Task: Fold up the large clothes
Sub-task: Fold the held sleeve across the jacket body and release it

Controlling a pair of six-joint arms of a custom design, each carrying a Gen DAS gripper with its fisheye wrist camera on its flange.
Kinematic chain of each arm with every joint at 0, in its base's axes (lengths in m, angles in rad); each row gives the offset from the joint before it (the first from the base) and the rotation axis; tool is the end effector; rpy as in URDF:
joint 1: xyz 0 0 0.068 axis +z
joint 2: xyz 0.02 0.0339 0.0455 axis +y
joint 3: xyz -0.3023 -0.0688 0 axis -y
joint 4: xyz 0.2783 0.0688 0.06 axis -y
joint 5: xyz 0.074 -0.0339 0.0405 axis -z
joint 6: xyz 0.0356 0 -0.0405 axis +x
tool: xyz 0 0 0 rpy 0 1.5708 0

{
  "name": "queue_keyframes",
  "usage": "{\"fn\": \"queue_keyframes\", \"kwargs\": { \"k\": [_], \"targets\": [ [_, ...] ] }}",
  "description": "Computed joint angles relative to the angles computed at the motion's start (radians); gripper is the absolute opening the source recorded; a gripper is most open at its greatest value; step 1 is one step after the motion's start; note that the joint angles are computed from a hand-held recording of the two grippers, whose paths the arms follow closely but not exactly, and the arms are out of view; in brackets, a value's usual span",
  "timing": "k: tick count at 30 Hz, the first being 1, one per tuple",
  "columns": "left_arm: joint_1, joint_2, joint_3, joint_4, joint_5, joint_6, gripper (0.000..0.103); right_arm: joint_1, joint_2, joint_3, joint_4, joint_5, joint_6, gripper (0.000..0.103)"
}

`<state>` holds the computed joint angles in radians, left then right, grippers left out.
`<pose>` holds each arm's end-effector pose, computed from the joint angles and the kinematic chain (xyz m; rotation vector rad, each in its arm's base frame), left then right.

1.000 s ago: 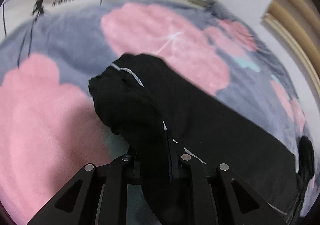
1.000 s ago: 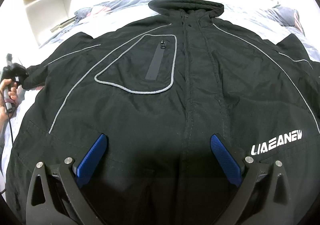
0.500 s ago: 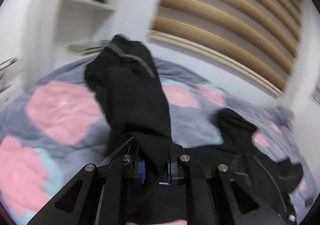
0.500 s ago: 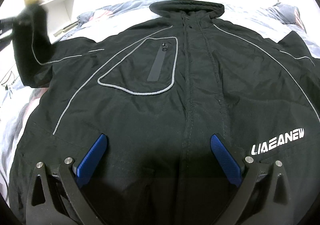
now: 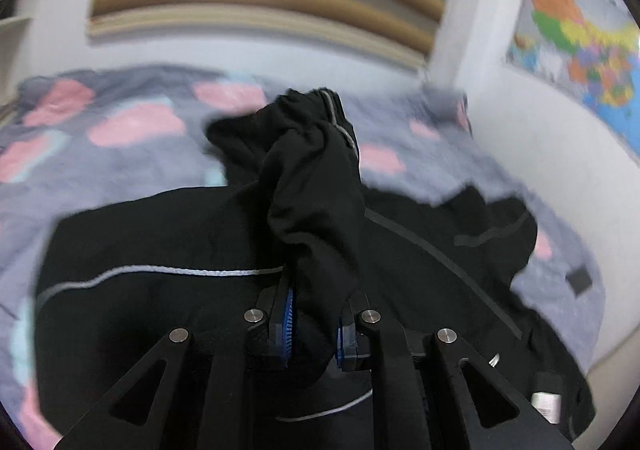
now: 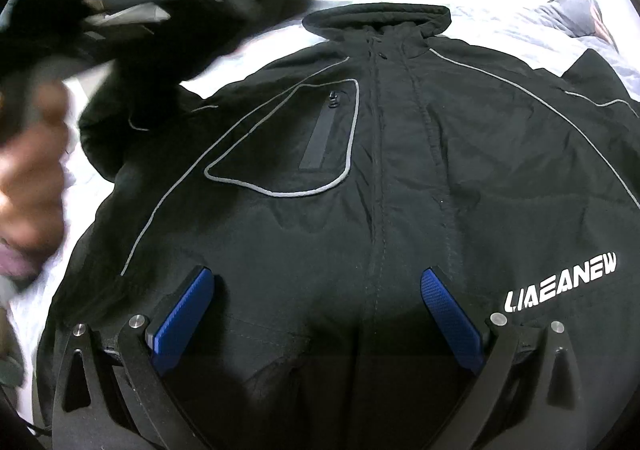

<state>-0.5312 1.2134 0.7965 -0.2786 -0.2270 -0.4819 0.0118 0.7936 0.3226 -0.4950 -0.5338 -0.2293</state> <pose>0.2424 -0.1331 0.2692 -0.0647 2.2600 -0.2875 0.1425 0.0198 0.1701 -0.4977 2.3862 0.5779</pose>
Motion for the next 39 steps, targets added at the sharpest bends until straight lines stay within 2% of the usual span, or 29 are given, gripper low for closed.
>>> {"fn": "queue_keyframes", "kwargs": {
  "k": [2,3,4,5,6,8,10,12,14,17,21,23,26,30,33,34,35,37,39],
  "targets": [
    [0.024,0.098,-0.011,0.039,0.052,-0.017,0.023,-0.009,0.003,0.001,-0.002,-0.010,-0.005,0.103],
    [0.037,0.133,-0.013,0.050,0.075,-0.028,0.032,-0.012,0.004,0.001,-0.004,-0.015,-0.007,0.103],
    [0.052,0.159,-0.025,0.065,0.113,-0.040,0.047,-0.014,0.005,0.001,-0.004,-0.017,-0.008,0.103],
    [0.089,0.184,-0.044,0.087,0.199,-0.051,0.053,-0.015,0.005,0.001,-0.005,-0.019,-0.009,0.103],
    [0.099,0.218,-0.043,0.118,0.241,-0.066,0.054,-0.020,0.007,0.001,-0.005,-0.024,-0.012,0.103],
    [0.123,0.184,-0.087,0.158,0.298,-0.089,0.054,-0.026,0.015,0.003,-0.004,-0.029,-0.017,0.103],
    [0.148,0.099,-0.128,0.153,0.359,-0.104,0.061,-0.027,0.018,0.009,-0.015,-0.025,-0.016,0.103],
    [0.153,0.006,-0.148,0.125,0.376,-0.103,0.065,-0.033,0.039,0.043,-0.068,-0.015,-0.025,0.103],
    [0.149,-0.110,-0.173,0.068,0.362,-0.086,0.069,-0.040,0.066,0.093,-0.141,-0.005,-0.032,0.103],
    [0.156,-0.312,-0.208,-0.053,0.317,-0.051,0.076,-0.090,0.142,0.221,-0.316,-0.047,-0.109,0.103],
    [0.219,-0.539,-0.238,-0.241,0.267,-0.030,0.076,-0.072,0.202,0.383,-0.392,-0.013,-0.152,0.103],
    [0.319,-0.607,-0.241,-0.335,0.326,0.009,0.076,-0.044,0.246,0.436,-0.361,-0.005,-0.126,0.103],
    [0.479,-0.696,-0.253,-0.422,0.436,0.059,0.076,0.032,0.396,0.508,-0.229,0.072,-0.014,0.103],
    [0.564,-0.750,-0.253,-0.484,0.455,0.102,0.076,0.057,0.636,0.577,-0.129,0.057,0.113,0.102],
    [0.584,-0.755,-0.244,-0.530,0.457,0.143,0.076,0.053,0.760,0.618,-0.113,-0.007,0.173,0.083],
    [0.563,-0.743,-0.241,-0.529,0.429,0.139,0.076,0.051,0.787,0.623,-0.096,-0.047,0.190,0.074],
    [0.568,-0.741,-0.235,-0.543,0.424,0.151,0.076,0.050,0.789,0.620,-0.077,-0.069,0.195,0.057],
    [0.551,-0.718,-0.226,-0.541,0.395,0.155,0.076,0.051,0.785,0.637,-0.105,-0.098,0.180,0.044],
    [0.492,-0.681,-0.213,-0.512,0.333,0.138,0.076,0.052,0.726,0.640,-0.107,-0.068,0.168,0.039]
  ]
}}
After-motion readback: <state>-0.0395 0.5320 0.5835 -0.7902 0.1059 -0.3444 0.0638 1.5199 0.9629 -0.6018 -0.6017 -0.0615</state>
